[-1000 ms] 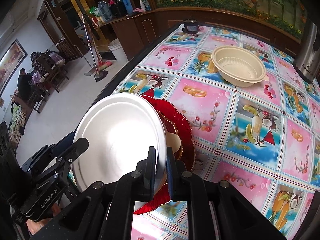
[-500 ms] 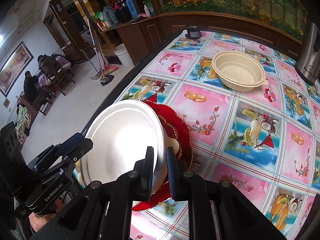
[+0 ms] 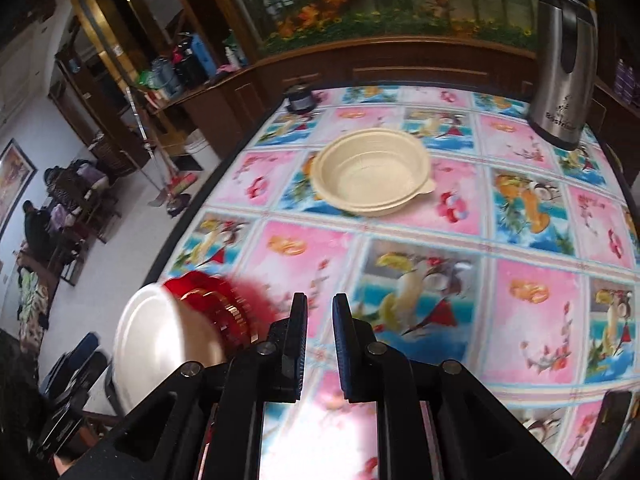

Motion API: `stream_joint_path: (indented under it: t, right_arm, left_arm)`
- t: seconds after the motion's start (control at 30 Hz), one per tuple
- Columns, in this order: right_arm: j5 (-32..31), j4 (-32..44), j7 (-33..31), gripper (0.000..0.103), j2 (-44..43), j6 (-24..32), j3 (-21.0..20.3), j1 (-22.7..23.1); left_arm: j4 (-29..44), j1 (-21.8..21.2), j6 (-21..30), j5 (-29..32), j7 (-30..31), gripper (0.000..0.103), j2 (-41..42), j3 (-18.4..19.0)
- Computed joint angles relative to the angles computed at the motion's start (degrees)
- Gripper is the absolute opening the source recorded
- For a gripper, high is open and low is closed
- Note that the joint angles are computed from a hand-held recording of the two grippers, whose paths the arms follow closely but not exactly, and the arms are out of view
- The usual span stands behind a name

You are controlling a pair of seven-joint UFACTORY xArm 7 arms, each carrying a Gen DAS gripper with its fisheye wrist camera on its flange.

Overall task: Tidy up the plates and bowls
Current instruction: 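Move right gripper to the lone beige pulp bowl and grasp its rim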

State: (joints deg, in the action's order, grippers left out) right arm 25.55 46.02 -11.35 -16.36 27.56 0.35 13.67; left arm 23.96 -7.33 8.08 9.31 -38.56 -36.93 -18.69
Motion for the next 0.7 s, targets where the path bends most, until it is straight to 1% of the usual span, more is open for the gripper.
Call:
stream_joint_path:
  t: [0.1,0.17,0.23,0.3,0.33,0.37,0.43,0.47,0.5,0.6,0.7]
  right_arm:
    - [-1.1,4.8,-0.1,0.014,5.3,-0.4,-0.2,-1.1]
    - [-0.8,9.8,-0.5,0.014,10.8,-0.8,-0.1,-2.0]
    - [2.0,16.2,-2.3,0.014,17.0,1.4,0.3,-3.2]
    - [3.5,21.2,-2.5,0.014,21.8,3.8,1.5,-4.9]
    - [2.2,24.7,-1.2,0.014,25.3,5.1,2.0,-5.5]
    - [0.3,26.7,0.0,0.014,27.4,6.0,2.4,-5.9]
    - [-6.2,30.4,4.8,0.014,31.5,6.3,2.4,-5.4]
    - [-8.4,32.2,5.9,0.014,33.3,7.2,2.6,-5.4]
    - [-9.8,34.7,6.1,0.014,35.3,9.5,3.2,-5.8]
    - [-12.0,35.4,7.2,0.014,36.4,11.4,4.0,-6.7]
    - [-13.4,33.5,7.4,0.014,34.1,15.3,4.3,-7.4]
  left_arm:
    - [0.3,-0.3,-0.5,0.0,0.4,0.062,0.8,0.4]
    - [0.3,-0.8,-0.5,-0.1,1.1,0.062,1.2,1.2]
    - [0.4,-1.0,-0.4,-0.3,1.6,0.062,1.7,1.5]
    - [0.7,-1.0,-0.4,-0.4,2.1,0.062,2.3,1.9]
    - [1.0,-1.1,-0.3,-0.4,2.4,0.062,2.6,2.0]
    - [1.3,-1.1,-0.3,-0.4,2.6,0.062,3.0,2.1]
    - [1.7,-1.1,-0.2,-0.5,3.1,0.062,3.6,2.3]
    - [1.7,-1.2,-0.1,-0.6,3.3,0.062,3.7,2.5]
    - [1.7,-1.5,-0.2,-0.7,3.6,0.062,3.9,2.8]
    - [1.7,-1.6,-0.2,-1.0,3.9,0.063,3.8,3.0]
    - [1.6,-1.7,-0.6,-1.2,4.0,0.063,3.5,2.7]
